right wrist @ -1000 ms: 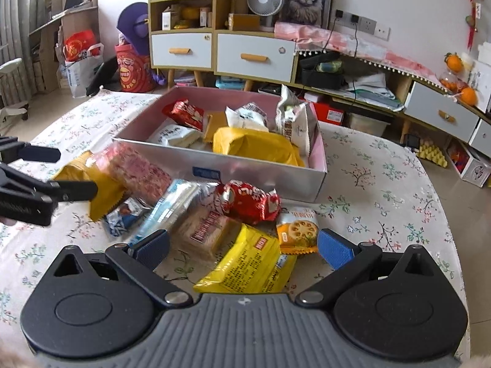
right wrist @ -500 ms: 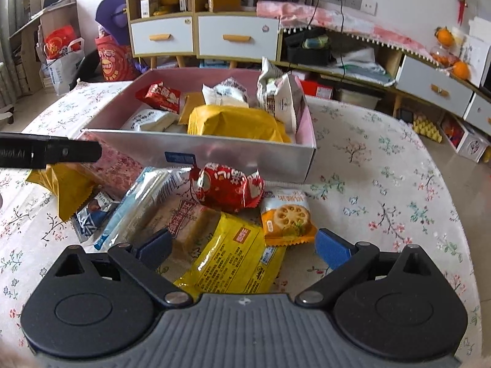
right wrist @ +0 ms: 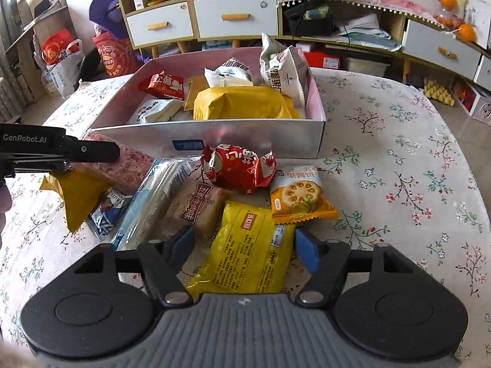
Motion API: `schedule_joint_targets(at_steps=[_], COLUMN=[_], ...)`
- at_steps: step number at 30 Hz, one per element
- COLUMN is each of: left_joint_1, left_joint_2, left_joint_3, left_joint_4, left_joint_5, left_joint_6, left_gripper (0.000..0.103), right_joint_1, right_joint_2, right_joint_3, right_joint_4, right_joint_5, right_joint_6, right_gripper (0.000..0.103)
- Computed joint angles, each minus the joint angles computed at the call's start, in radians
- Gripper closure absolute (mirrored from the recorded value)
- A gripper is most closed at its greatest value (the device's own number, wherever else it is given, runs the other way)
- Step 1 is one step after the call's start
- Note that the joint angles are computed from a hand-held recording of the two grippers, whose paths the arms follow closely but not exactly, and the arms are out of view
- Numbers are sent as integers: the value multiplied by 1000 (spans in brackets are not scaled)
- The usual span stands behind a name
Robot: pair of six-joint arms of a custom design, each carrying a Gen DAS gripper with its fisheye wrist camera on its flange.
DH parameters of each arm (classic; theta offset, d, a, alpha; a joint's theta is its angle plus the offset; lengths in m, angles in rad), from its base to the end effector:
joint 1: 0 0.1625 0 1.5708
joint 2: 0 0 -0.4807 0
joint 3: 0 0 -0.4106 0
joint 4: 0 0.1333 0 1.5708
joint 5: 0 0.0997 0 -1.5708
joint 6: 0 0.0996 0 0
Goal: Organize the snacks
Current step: 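Grasp the pink wafer bag with the left tool while the right tool grasps the yellow biscuit packet, then carry the pink wafer bag and yellow biscuit packet over the pink box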
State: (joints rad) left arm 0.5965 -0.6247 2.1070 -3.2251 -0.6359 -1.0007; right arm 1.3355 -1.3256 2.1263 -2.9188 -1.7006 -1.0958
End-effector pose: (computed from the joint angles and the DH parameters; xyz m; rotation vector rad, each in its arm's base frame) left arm -0.3223 -0.4769 -0.0066 -0.1423 2.5072 -1.1761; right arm -0.0086 -0.5523 0.3016 1.0667 -2.4409 0.4811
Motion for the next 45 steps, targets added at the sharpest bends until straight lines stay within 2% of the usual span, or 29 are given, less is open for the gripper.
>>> schedule_joint_targets(at_steps=[5, 8, 11, 16, 19, 23, 28, 34, 39, 45], left_joint_1=[7, 9, 13, 13, 10, 9, 6, -8, -20, -44], left_joint_2=[11, 23, 30, 38, 45, 55, 55, 31, 12, -4], left_joint_3=[-10, -25, -40, -55, -64, -82, -86, -61, -32, 0], left_joint_4=[-30, -22, -10, 22, 46, 84, 80, 106, 50, -20], left_joint_5=[-37, -29, -27, 7, 41, 75, 81, 88, 78, 98], left_joint_6=[34, 30, 25, -21, -60, -100, -146, -200, -181, -145], left_gripper=[68, 67, 67, 69, 69, 68, 81, 82, 82, 82], right_joint_1=[9, 11, 12, 15, 17, 22, 21, 22, 27, 42], right_joint_2=[-2, -2, 2, -1, 1, 2, -3, -16, -27, -34], right_joint_3=[-5, -3, -15, -36, -25, -9, 6, -5, -12, -22], right_joint_4=[-4, -20, -3, 55, 26, -14, -38, -18, -2, 60], right_joint_5=[-38, -51, -66, -96, -105, -117, -113, -104, -79, -56], right_joint_6=[11, -3, 20, 53, 30, 7, -37, 6, 50, 132], right_gripper=[49, 49, 48, 48, 53, 56, 56, 56, 56, 56])
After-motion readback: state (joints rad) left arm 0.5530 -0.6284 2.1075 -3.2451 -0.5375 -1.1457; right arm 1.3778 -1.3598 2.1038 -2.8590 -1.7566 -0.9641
